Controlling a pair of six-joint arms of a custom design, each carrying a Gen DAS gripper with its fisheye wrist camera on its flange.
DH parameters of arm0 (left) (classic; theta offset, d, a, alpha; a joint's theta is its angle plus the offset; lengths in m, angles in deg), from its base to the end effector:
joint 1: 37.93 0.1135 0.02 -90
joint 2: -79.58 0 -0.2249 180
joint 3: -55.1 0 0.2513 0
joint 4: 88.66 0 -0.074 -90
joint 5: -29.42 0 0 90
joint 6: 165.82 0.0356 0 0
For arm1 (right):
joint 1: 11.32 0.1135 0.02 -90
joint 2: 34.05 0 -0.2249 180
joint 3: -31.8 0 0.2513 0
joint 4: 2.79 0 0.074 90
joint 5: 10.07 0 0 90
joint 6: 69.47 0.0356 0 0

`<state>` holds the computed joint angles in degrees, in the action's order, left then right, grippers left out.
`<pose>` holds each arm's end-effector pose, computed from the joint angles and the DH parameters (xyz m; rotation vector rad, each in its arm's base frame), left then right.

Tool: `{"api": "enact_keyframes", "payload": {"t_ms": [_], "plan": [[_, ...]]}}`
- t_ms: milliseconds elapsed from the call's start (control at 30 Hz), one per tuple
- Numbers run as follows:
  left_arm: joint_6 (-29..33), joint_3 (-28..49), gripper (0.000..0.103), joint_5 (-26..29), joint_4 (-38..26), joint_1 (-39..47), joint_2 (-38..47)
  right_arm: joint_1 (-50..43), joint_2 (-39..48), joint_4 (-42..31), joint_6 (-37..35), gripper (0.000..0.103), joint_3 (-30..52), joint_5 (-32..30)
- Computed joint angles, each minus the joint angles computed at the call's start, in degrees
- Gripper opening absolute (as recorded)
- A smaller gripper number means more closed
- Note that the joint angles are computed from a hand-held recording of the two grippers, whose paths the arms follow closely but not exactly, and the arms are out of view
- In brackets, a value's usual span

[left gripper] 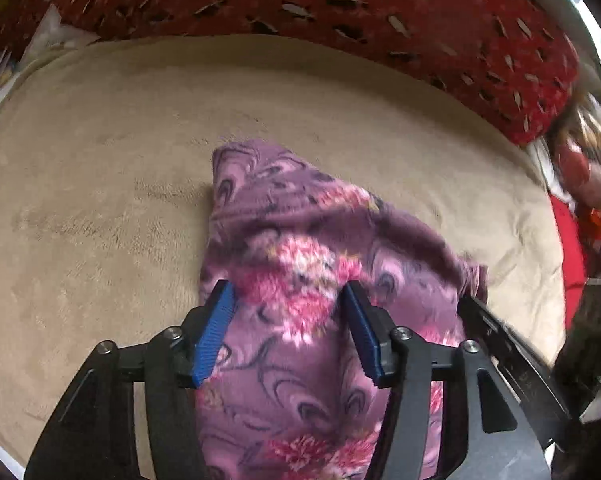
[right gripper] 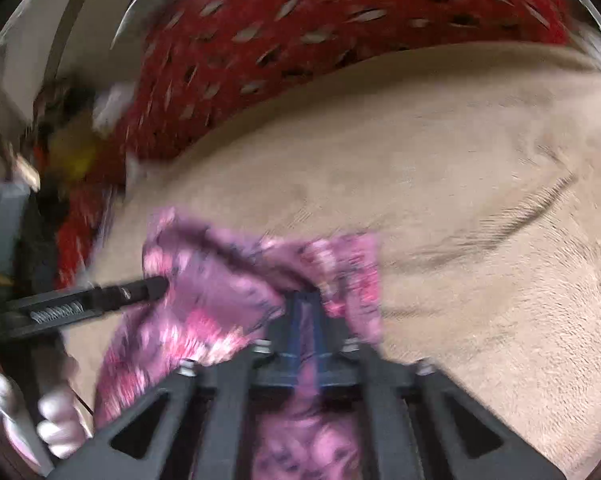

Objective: Fold small clothes

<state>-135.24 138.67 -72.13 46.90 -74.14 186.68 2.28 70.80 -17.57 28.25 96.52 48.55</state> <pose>0.2926 -0.2054 0.1272 -0.6015 2.6621 -0.2082 0.3162 0.0956 0.0835 -0.3521 2.5008 0.8415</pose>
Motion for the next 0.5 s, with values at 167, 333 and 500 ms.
{"api": "enact_keyframes", "payload": {"t_ms": [167,333,500], "plan": [[-2.5,-10.3,0.055,2.6,2.5,-0.5,-12.7,-4.3,-8.1,-7.3,-2.8,0.011,-2.4,-7.1],[-11.8,-19.9,0.059,1.1,3.5,-8.8,-19.2,-5.0,-20.4,-10.3,-11.7,0.025,-13.4,-11.0],[-19.8,-26.1,0.062,2.5,7.0,-13.2,-22.7,-2.9,-20.6,-7.9,-12.4,0.023,-18.0,-4.5]]}}
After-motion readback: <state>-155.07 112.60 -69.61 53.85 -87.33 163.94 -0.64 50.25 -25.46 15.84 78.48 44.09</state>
